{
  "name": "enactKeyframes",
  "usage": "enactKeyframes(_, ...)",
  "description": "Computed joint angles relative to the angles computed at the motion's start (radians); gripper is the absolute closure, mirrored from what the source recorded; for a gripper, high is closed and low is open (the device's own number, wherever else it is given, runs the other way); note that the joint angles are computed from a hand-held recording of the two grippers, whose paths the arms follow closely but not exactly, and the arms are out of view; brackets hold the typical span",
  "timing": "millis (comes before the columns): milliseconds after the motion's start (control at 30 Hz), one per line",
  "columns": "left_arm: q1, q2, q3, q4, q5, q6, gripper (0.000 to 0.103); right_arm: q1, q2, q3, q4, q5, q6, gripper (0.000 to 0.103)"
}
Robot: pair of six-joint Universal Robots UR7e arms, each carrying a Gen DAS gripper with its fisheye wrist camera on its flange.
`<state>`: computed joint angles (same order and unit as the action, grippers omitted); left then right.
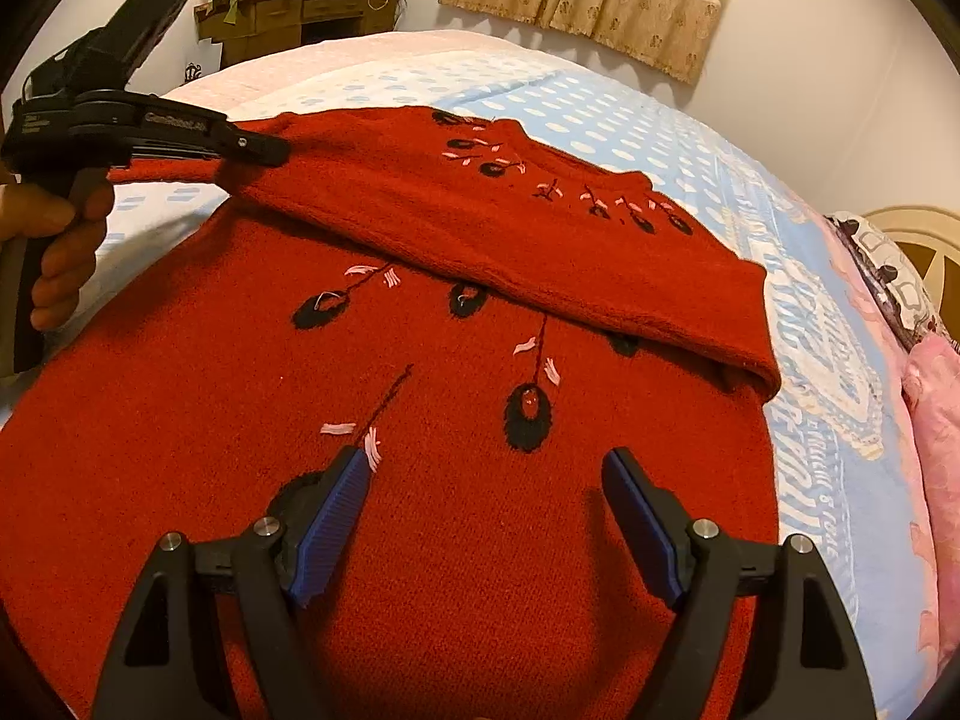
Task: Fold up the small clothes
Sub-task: 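Grasp the folded sleeve cuff with the left tool and straighten it across the body, then release the cuff, move the left tool to the other sleeve and grasp its cuff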
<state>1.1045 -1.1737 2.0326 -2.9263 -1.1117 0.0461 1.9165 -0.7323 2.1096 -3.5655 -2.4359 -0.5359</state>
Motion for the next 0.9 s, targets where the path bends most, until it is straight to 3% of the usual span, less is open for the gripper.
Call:
enactKeyframes(100,0.031,0.004,-0.014,0.02,-0.029,-0.025,0.094,0.004,-0.011,-0.002,0.035,-0.006,0.025,0.022)
enactKeyframes(167,0.036,0.007,-0.03,0.061,-0.046,-0.032,0.089,0.002,-0.046,0.003,0.12,0.009,0.077,0.022)
enactKeyframes(267,0.02,0.006,-0.024,0.055,-0.018,-0.028,0.064,-0.009,-0.14,-0.008,0.292,0.059,0.169,0.022)
enactKeyframes(333,0.003,0.002,-0.006,0.021,0.013,-0.012,0.038,-0.004,-0.153,-0.031,0.272,0.028,0.143,0.022)
enactKeyframes(367,-0.002,-0.001,0.003,-0.003,0.021,0.001,0.035,-0.004,-0.163,-0.056,0.276,0.016,0.122,0.022)
enactKeyframes(500,-0.016,0.009,0.003,-0.058,0.06,0.032,0.032,-0.059,-0.201,-0.127,0.34,0.105,0.136,0.022)
enactKeyframes(633,-0.043,0.072,-0.023,-0.086,0.262,0.076,0.027,-0.137,-0.19,-0.194,0.381,0.153,0.192,0.022)
enactKeyframes(767,-0.018,0.093,-0.063,0.031,0.274,0.027,0.024,-0.211,-0.162,-0.232,0.478,0.134,0.276,0.022)
enactKeyframes(900,-0.026,0.082,-0.048,0.049,0.288,0.027,0.023,-0.206,-0.162,-0.188,0.397,0.108,0.249,0.022)
